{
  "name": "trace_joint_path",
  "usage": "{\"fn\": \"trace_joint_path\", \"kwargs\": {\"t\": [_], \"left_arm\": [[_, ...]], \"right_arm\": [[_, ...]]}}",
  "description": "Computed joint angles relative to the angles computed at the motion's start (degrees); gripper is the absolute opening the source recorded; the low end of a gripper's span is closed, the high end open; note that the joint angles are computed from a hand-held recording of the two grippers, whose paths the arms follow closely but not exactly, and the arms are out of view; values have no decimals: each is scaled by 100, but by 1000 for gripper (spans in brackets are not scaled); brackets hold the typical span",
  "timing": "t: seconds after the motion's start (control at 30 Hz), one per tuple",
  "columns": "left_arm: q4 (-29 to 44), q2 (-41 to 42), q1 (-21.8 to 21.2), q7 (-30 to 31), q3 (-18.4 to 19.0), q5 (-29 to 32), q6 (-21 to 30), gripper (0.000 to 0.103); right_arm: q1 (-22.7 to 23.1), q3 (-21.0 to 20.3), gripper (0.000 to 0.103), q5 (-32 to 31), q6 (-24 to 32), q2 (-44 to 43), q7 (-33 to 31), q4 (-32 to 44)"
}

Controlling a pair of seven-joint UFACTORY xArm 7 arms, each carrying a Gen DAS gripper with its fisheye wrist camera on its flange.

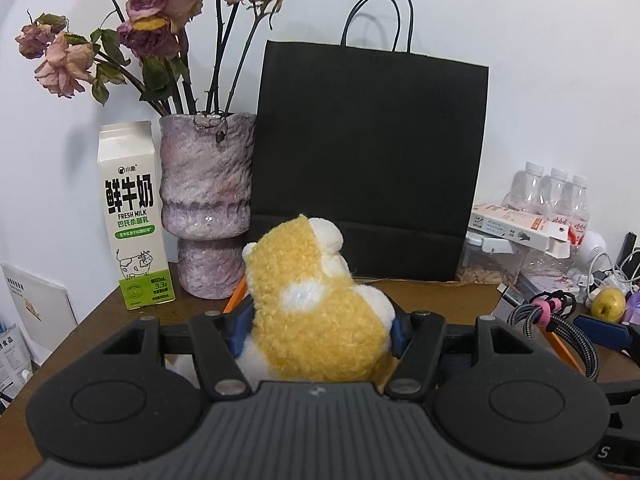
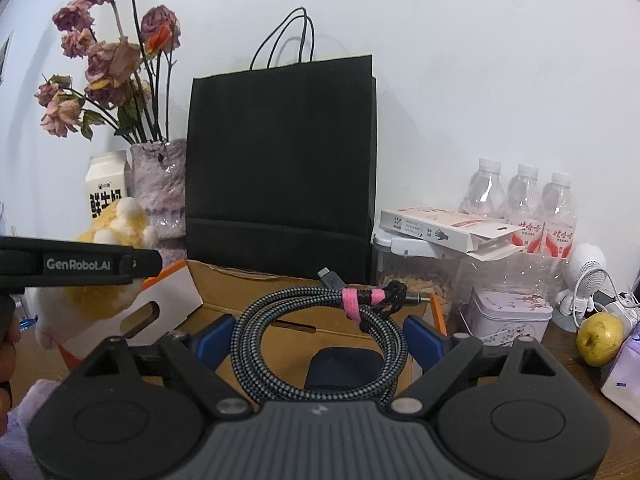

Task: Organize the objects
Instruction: 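Release the plush sheep into the box with the left tool while the right tool drops the cable in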

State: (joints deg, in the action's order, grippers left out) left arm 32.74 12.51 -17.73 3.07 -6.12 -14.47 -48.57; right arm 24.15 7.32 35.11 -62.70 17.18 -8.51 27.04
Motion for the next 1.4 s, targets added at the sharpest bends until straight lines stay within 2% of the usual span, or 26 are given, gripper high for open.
{"fn": "trace_joint_path", "kwargs": {"t": [0.13, 0.3, 0.4, 0.57, 0.77, 0.8, 0.83, 0.87, 0.9, 0.93, 0.97, 1.03, 1.4], "left_arm": [[77, 115, 66, -107, 18, 157, -16, 63], [206, 362, 51, -114, 29, 228, -317, 63], [352, 561, -118, 141, 42, -59, -518, 63], [620, 903, -522, 910, 79, -821, -893, 63], [672, 945, -444, 947, 52, -726, -771, 66], [671, 935, -432, 938, 50, -720, -725, 68], [659, 931, -418, 918, 50, -694, -714, 77], [651, 928, -406, 889, 47, -676, -720, 94], [638, 934, -399, 848, 44, -677, -767, 103], [625, 952, -402, 795, 37, -703, -865, 103], [593, 928, -378, 736, 30, -656, -883, 103], [526, 847, -307, 608, 14, -490, -819, 103], [449, 792, -328, 563, 5, -454, -778, 103]], "right_arm": [[-45, -36, 90, -78, 9, 70, 38, 54], [-66, -73, 89, -93, -29, 222, 30, 176], [-59, -88, 89, -47, 31, 298, -20, 275], [-34, -109, 90, 21, 122, 396, -94, 389], [-63, -126, 90, -24, 259, 416, -82, 403], [-90, -129, 91, -87, 317, 407, -46, 393], [-96, -132, 91, -98, 361, 406, -33, 394], [-98, -141, 93, -110, 384, 421, -27, 403], [-81, -146, 96, -77, 383, 429, -39, 407], [-77, -149, 102, -69, 395, 424, -35, 400], [-90, -148, 103, -108, 382, 412, 7, 376], [-78, -150, 103, -75, 348, 400, 32, 359], [-60, -139, 103, -36, 418, 300, 29, 298]]}}
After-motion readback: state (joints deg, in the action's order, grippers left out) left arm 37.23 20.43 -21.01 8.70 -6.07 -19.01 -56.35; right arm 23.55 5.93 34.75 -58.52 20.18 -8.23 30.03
